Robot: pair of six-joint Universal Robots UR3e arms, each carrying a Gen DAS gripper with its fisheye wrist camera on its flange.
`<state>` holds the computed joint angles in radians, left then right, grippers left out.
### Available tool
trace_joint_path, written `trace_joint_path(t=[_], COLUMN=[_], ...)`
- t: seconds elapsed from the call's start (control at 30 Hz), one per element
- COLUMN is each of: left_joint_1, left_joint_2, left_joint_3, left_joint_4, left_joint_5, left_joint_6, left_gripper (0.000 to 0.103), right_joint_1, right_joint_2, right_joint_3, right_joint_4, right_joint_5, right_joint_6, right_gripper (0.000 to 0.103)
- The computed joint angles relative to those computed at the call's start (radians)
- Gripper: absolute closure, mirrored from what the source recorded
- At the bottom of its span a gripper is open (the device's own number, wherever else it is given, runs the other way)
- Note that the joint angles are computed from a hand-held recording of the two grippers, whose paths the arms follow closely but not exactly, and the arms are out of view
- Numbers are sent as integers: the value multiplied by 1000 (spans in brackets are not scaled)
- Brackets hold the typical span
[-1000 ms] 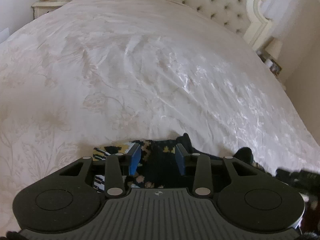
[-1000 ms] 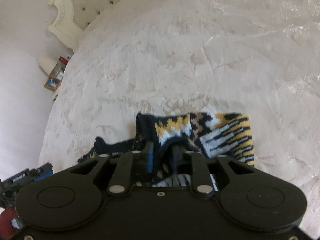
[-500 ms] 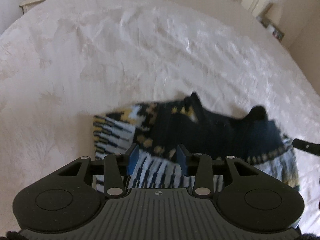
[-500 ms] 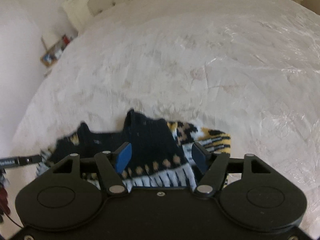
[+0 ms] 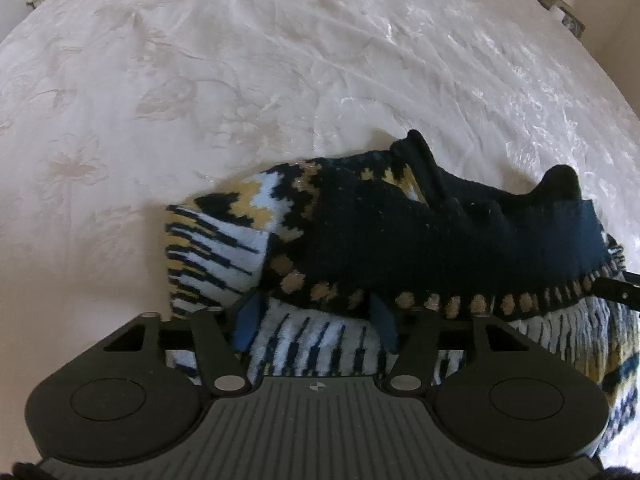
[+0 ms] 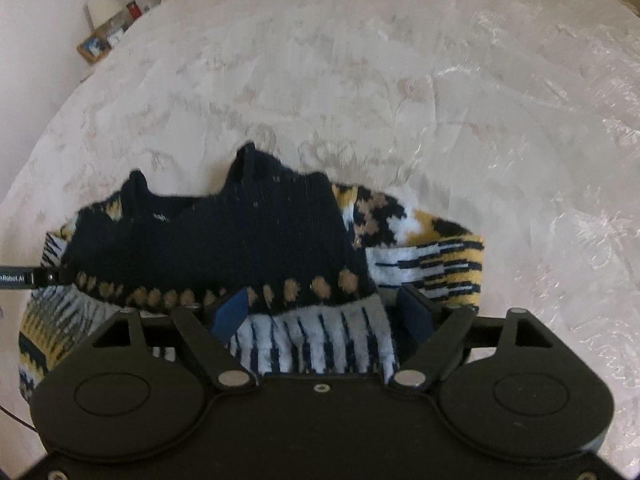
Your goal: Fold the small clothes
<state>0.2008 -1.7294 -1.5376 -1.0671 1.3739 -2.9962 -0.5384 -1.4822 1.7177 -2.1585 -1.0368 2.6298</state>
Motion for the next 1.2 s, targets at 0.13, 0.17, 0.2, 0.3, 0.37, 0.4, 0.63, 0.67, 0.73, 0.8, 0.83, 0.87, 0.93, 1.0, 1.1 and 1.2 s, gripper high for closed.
trace_joint_path(t=[0.13,0.17,0.2,0.3,0.37,0.4,0.63,0.67,0.73,0.8,0.83,0.87,0.93,1.0,1.1,1.2], left_joint_1=[-26,-31,-34,-42,-52,-60,-80,-81,-81,-79,-77,-75,-74,-85,-91,-100], left_joint_2=[-25,-30,-37,-50,-62,-72,-84,-87,-85,-79,-70,-56,-28,-2,43,105], left_joint_3=[12,14,20,30,42,51,63,65,64,53,40,22,-6,-36,-86,-141], left_joint_4=[13,16,17,18,18,19,23,24,25,37,51,67,88,116,165,236], left_joint_5=[33,39,42,53,64,72,102,103,103,96,92,87,80,97,101,122], left_joint_6=[-9,-12,-16,-26,-34,-40,-52,-52,-52,-50,-45,-42,-27,-25,-38,-27], left_gripper=[38,37,36,33,32,31,30,31,31,38,48,53,75,85,94,95], right_joint_1=[6,7,10,20,24,27,43,46,55,58,60,61,53,43,28,-3], right_joint_2=[19,23,27,40,44,45,51,52,55,51,51,51,37,21,-13,-65], right_joint_3=[1,1,2,0,1,4,7,6,4,-2,-10,-15,-20,-22,-24,-15], right_joint_4=[-2,-3,-5,-13,-19,-27,-56,-58,-64,-52,-42,-39,-18,2,40,86], right_joint_5=[11,14,15,8,6,2,-19,-23,-30,-36,-39,-40,-29,-15,6,54], right_joint_6=[-7,-8,-7,-5,-9,-7,-2,-1,8,7,6,6,-10,-31,-69,-98], right_gripper=[7,6,5,2,0,0,0,0,0,0,3,6,23,36,72,87])
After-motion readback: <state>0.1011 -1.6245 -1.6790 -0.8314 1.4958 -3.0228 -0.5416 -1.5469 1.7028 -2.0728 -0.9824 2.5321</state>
